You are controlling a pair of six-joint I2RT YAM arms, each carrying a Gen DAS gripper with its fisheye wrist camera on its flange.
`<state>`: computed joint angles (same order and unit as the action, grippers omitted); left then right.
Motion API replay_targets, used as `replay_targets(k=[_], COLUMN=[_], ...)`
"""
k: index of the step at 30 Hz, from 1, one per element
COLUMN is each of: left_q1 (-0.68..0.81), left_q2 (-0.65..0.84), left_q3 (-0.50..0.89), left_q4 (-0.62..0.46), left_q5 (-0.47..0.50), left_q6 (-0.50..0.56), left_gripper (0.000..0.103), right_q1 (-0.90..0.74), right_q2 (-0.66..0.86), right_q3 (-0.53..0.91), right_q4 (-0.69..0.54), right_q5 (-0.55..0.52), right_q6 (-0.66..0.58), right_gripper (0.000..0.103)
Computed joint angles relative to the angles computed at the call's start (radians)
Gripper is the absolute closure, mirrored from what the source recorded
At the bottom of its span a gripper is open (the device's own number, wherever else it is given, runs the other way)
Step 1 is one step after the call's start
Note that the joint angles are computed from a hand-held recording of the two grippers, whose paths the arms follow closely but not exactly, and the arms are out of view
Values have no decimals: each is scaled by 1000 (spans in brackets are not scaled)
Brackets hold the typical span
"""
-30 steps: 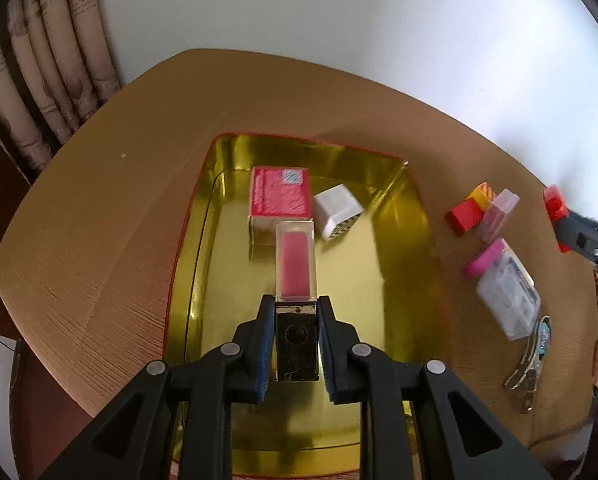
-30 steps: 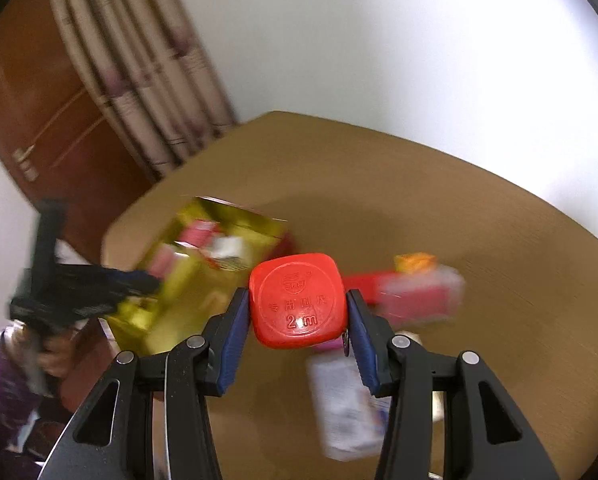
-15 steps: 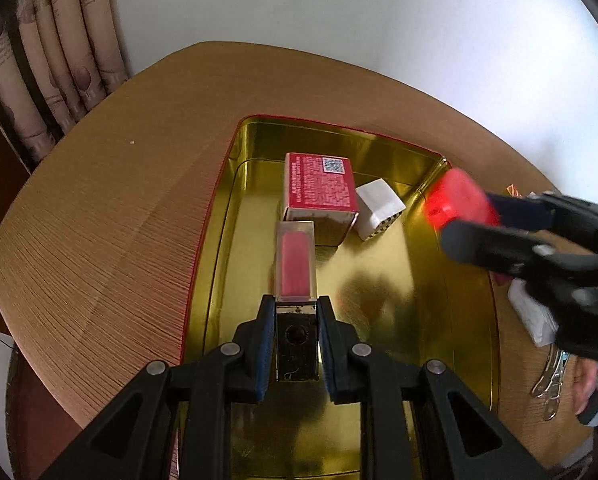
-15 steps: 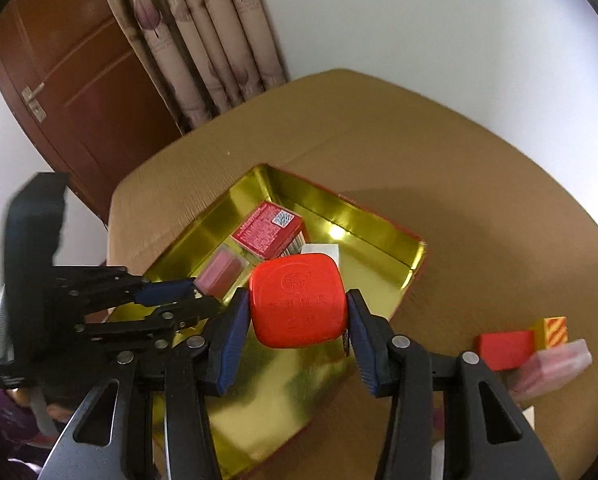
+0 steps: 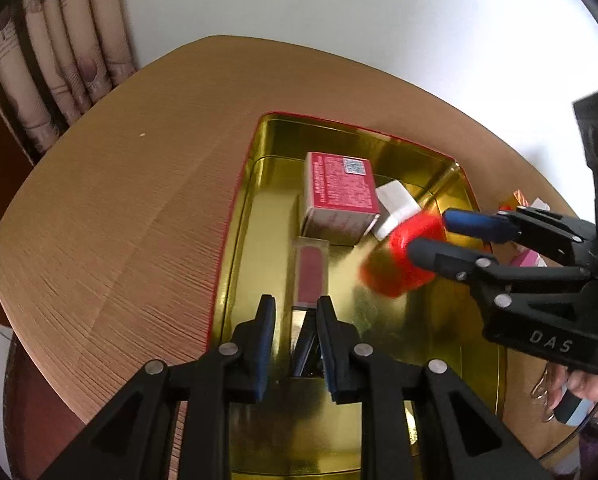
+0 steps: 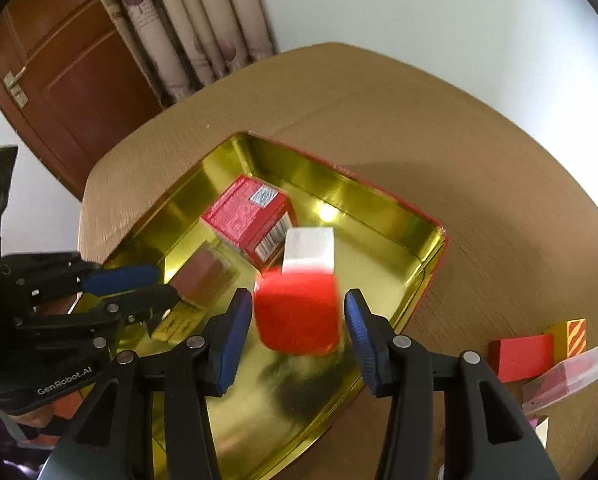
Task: Organize rigid objects
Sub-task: 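Lower the lipstick and tape measure into the tin and open both grippers, then grasp the clear plastic box with the left gripper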
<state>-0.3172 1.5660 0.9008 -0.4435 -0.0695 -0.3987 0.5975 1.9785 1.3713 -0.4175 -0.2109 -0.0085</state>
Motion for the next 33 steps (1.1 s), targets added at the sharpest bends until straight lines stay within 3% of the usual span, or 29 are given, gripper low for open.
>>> replay_targets(k=[5, 8, 11, 14, 17, 21, 25, 30, 33], left_q1=[-11, -49, -100, -148, -217, -343, -431, -482, -505], left_q2=[-15, -32, -73, -106, -115, -62, 18, 173, 269], left_q3=[3, 7, 5, 10, 28, 100, 193, 373, 493], left_q4=[-8, -16, -19, -23, -34, -80, -121, -162, -198], left_q5=[-5, -27, -49, -35, -25, -33, 3, 129, 128], left_q6=[-2, 7, 15, 38, 45, 6, -66, -183, -244], left_gripper=[81, 81, 81, 79, 76, 73, 72, 72, 72], right_q1=[-41, -110, -197, -367, -585, -837, -1048, -1157, -1197], right_q2=[-89, -264, -487, -719, -878, -902, -771, -664, -642], right_q3=[-83, -256, -461, -651, -782, -893, -933, -949, -945], right_q4=[79, 190, 260, 253, 175, 159, 235, 293, 292], right_q5=[-56, -121, -120, -151, -146, -132, -179, -249, -304], right_q6=[51, 110, 126, 99, -10, -153, -280, -349, -383], right_gripper=[53, 52, 43, 39, 38, 37, 37, 37, 37])
